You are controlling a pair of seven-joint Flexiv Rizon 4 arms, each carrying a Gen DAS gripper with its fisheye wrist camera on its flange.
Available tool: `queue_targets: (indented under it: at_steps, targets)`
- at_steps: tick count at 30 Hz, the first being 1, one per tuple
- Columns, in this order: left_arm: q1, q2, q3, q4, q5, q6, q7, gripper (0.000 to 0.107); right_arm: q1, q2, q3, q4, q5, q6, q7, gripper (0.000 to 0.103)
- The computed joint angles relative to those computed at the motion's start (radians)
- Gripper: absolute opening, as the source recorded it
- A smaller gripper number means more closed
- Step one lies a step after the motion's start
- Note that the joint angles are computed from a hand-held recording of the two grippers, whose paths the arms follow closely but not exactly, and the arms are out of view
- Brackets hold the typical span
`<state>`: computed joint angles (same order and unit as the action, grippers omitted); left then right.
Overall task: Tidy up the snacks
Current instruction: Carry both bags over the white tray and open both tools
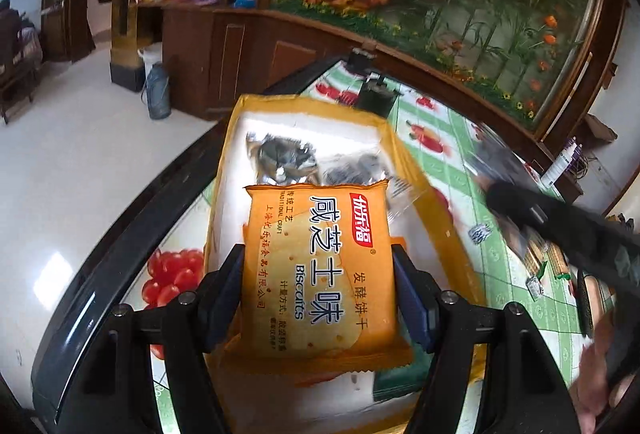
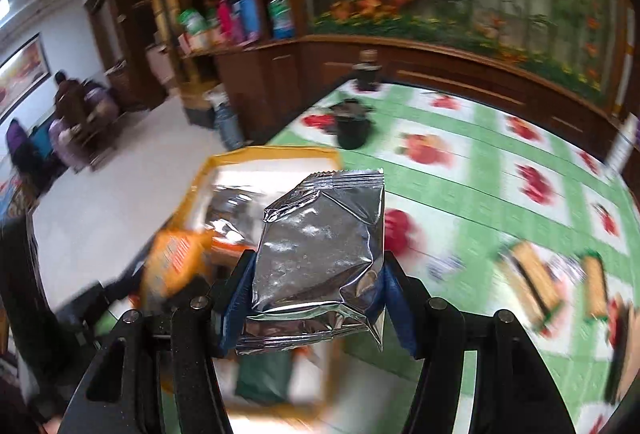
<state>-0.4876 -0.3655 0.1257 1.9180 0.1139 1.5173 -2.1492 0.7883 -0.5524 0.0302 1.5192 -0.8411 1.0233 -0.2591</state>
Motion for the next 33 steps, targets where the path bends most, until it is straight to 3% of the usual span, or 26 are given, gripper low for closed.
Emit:
queue_targets:
  at_steps: [4,10,16,24,33]
  targets:
    - [0.03,-0.007,-0.036,0.0,-0.021,-0.016,0.035,0.069,-0.022,-0.172,0.064,-0.259,0.165,-0.075,-0.215,0.065]
    - [0.045,-0.016,-0.055,0.002,-0.04,-0.024,0.066,0.069,-0.019,-0.359,0.081,-0.571,0.344,-0.21,-0.402,0.065]
    - [0.009,-0.029,-0.012,-0.02,-0.017,-0.034,0.048,0.069,0.0,-0.455,0.042,-0.739,0.439,-0.308,-0.484,0.065]
    - [-0.055,-0.035,0.052,-0.056,0.072,-0.058,-0.028,0.069,0.013,-0.426,0.005,-0.685,0.473,-0.26,-0.504,0.068]
    - [-0.167,-0.019,0.15,-0.144,0.298,-0.149,-0.229,0.069,0.009,-0.246,-0.013,-0.369,0.426,-0.017,-0.399,0.068]
